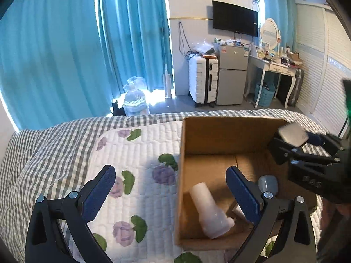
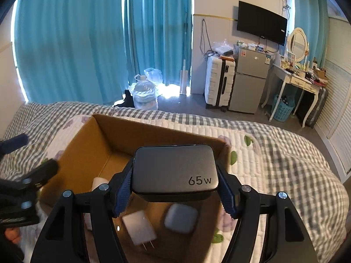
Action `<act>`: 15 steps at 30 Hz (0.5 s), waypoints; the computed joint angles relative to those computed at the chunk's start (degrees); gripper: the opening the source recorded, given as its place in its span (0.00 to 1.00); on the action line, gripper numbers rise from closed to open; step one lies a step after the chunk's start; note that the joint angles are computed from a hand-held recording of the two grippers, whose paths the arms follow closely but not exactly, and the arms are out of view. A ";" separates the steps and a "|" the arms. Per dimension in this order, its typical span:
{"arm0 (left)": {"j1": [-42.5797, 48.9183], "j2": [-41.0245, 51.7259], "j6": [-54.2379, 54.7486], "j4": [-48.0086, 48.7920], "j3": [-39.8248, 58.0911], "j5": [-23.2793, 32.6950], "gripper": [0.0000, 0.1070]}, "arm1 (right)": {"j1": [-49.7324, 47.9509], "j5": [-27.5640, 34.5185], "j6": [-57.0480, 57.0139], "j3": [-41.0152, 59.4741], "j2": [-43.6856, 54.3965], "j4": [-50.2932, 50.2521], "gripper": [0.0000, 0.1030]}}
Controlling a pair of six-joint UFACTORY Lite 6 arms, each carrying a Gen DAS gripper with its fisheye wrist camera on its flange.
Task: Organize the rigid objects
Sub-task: 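Carry both chargers over the box and release them inside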
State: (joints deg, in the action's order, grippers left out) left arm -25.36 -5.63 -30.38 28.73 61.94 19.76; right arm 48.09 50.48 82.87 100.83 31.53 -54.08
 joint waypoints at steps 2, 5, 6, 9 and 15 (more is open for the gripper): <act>0.61 -2.27 2.52 -2.49 -1.47 0.15 0.95 | 2.28 2.65 3.74 -1.43 -1.11 -3.59 0.81; 0.40 -7.09 5.82 -5.62 -3.47 1.96 0.95 | 5.34 6.21 2.95 -1.48 -3.67 -3.71 0.82; 0.65 -8.45 7.59 -7.15 -3.87 2.46 0.95 | 6.82 8.12 2.37 -1.19 -4.72 -3.42 0.82; -0.68 -14.58 9.90 -9.96 -4.82 6.46 0.96 | 12.02 14.83 0.01 0.54 -7.63 -2.68 0.86; -7.69 -29.05 4.07 -5.03 -5.68 18.34 0.96 | 26.75 32.30 -1.41 9.36 -8.95 -4.30 0.95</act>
